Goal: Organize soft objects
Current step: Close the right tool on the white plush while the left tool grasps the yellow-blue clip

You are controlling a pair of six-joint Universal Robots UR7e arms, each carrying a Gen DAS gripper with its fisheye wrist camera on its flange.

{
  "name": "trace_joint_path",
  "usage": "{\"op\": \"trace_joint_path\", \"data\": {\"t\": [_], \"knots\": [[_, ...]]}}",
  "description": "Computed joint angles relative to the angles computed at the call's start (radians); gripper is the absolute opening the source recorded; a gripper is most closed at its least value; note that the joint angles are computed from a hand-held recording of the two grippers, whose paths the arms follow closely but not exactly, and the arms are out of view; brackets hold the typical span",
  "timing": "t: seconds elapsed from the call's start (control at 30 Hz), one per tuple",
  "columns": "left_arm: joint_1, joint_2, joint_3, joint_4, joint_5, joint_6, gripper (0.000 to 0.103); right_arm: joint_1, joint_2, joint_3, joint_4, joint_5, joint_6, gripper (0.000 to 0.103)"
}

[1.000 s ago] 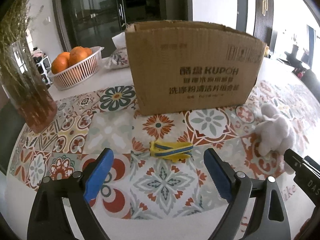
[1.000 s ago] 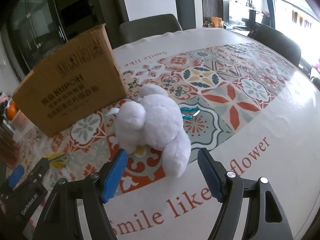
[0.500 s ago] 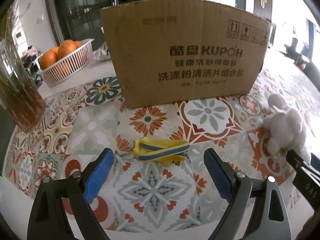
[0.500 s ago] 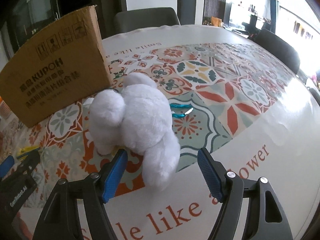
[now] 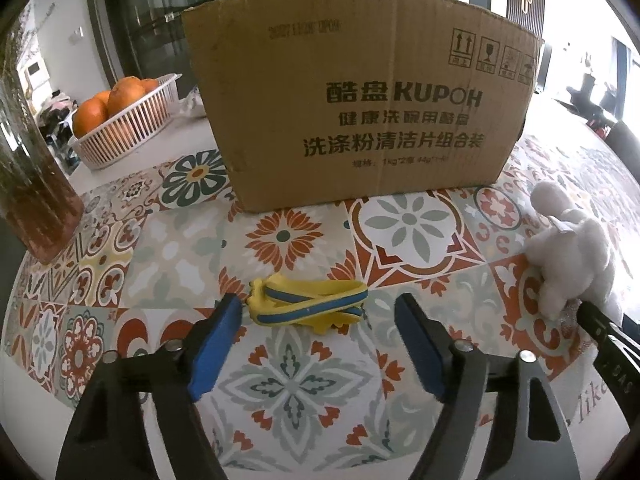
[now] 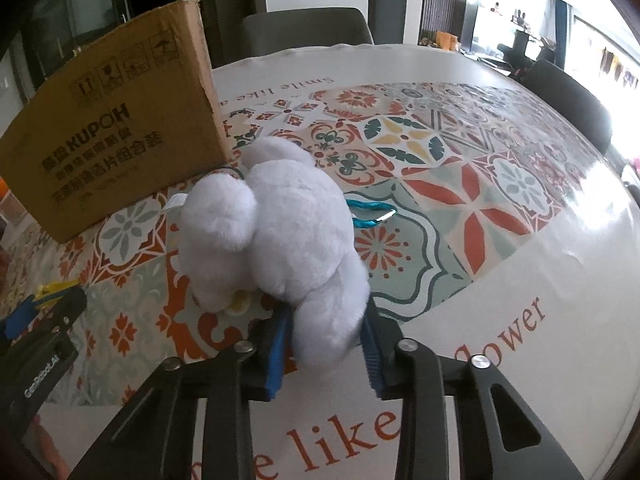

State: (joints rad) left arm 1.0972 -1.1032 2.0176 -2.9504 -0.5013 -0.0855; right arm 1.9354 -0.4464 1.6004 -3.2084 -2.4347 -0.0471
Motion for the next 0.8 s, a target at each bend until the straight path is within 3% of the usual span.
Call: {"op": "trace_joint_path", "data": {"t": [0.37,0.47,0.8], "knots": [[0.017,0.002,-0.020,0.042,-0.026,-0.013,0.070,0.023,-0.011,0.020,-0.028,0.066,-0.062,0.021],[0.031,-0.001,-0.035,0.081,-0.046,-0.037,0.060,0.026,-0.007,0.014,-0.024,0.081,-0.065,0.021],[0.022,-0.028,-0.014,0.054,-0.063,-0.007,0.059,0.031,-0.015,0.021,-0.055,0.124,-0.083,0.020]]}}
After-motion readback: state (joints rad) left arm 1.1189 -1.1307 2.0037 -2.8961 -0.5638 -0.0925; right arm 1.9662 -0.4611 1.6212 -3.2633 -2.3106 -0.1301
